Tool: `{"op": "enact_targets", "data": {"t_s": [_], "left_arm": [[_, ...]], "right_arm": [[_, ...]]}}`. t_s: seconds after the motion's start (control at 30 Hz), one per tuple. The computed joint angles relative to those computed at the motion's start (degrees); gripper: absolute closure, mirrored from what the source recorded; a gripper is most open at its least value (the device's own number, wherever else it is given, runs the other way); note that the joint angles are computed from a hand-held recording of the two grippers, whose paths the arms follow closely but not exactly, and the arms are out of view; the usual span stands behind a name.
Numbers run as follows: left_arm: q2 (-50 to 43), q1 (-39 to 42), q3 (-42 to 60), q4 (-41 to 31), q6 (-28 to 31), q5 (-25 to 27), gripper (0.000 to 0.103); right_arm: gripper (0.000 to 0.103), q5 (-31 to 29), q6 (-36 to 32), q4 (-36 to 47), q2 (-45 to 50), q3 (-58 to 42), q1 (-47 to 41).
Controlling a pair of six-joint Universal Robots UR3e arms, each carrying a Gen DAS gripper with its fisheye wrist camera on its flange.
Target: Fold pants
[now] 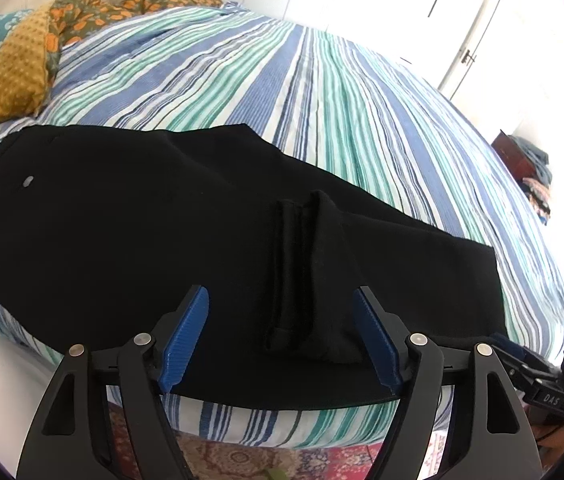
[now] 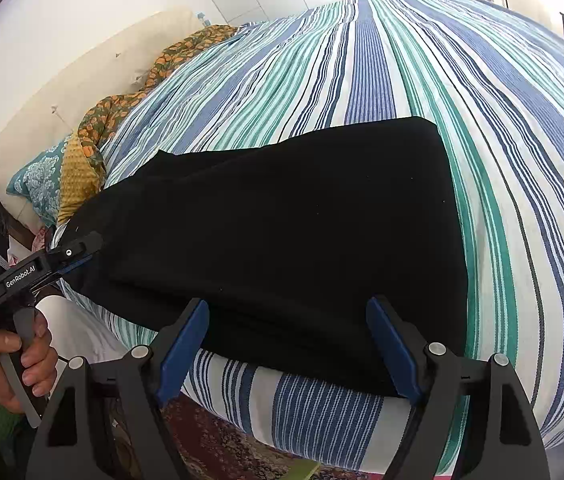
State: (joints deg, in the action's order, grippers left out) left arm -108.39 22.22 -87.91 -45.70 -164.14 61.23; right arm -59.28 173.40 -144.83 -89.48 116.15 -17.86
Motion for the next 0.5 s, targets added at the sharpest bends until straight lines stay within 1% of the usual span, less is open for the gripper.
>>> {"op": "enact_targets", "data": {"t_s": [0.2, 0.5], "left_arm": [[-1.19, 0.71, 1.12, 0.0, -3.07, 0.53, 0.026], [-1.31, 1.58, 0.45, 1.45, -4.57, 1.11, 0.026]], "right_arm": [[0.02, 0.2, 0.15, 0.0, -0.09, 0.05, -0.02], [0.019, 1.02, 0.47, -0.02, -0.37, 0.39, -0.49]]}}
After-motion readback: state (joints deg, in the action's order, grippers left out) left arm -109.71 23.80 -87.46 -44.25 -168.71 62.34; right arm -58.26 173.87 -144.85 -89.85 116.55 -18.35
